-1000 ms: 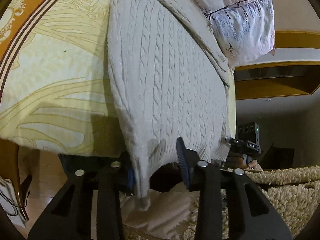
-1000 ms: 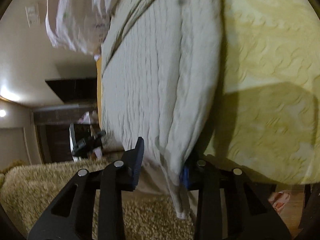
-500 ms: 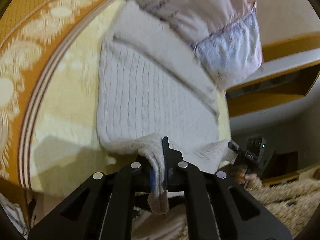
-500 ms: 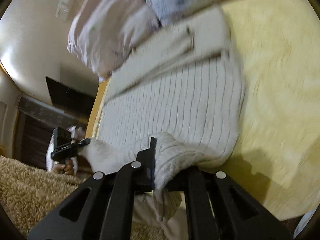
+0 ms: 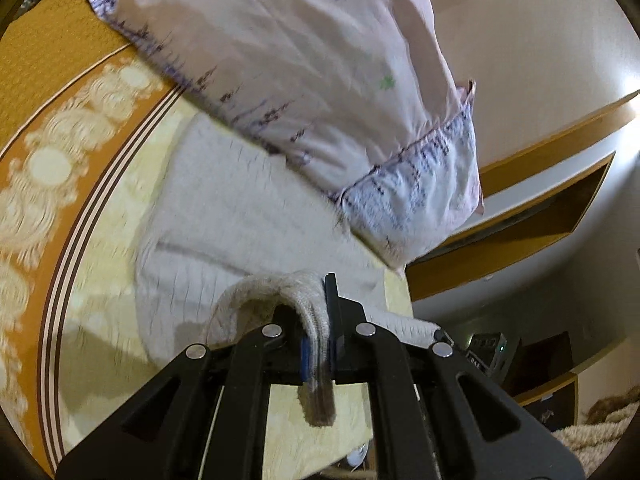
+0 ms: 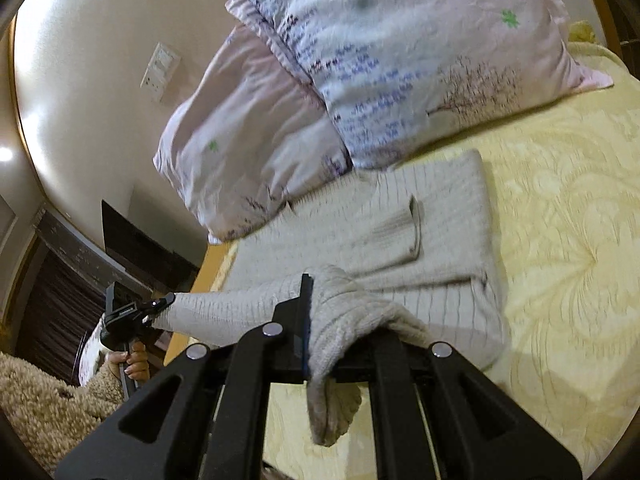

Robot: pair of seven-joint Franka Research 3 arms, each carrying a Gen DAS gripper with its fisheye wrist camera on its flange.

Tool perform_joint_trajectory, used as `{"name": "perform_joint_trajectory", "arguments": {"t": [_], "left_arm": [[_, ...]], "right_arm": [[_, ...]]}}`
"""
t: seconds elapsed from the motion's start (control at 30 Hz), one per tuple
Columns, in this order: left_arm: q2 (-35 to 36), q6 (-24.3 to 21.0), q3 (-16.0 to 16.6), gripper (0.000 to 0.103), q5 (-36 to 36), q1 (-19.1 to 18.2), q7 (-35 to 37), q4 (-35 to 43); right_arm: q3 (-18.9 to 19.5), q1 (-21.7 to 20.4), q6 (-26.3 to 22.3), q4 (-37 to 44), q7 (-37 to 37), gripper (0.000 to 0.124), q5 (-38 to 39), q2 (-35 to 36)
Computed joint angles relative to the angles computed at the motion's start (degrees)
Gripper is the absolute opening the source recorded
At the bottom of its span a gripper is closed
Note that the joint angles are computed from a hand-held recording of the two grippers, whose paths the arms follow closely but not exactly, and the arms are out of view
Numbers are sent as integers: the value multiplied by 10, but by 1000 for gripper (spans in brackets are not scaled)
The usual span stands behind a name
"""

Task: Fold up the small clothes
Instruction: 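Lift the hem with both grippers and fold it toward the collar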

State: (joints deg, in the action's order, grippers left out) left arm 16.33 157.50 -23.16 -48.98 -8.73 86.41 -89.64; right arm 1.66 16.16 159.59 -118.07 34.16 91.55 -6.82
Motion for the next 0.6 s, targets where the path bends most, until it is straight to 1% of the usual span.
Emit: {"name": "perform_joint_trajectory", "arguments": {"t": [0.13, 0.23, 0.37, 0.43, 0.57, 0.6], "left_arm": [[47, 3, 2, 5, 34, -6, -21, 65], [90, -3, 2, 5, 80, -9, -47, 124], [153, -16, 5, 5, 148, -19, -100, 206], [185, -32, 14, 5, 190, -30, -136, 252], [246, -71, 19, 5, 254, -43, -180, 340], [261, -82, 23, 5, 267, -47, -195, 363]], "right_arm": [[1, -3, 10, 37, -12, 6, 17, 28], [4, -8, 17, 69, -5, 6, 13, 52], [8, -19, 21, 112, 11, 6, 1, 89], [11, -26, 18, 133, 24, 6, -10, 110], [20, -42, 11, 174, 57, 6, -35, 152], [21, -47, 8, 188, 76, 6, -49, 168]]}}
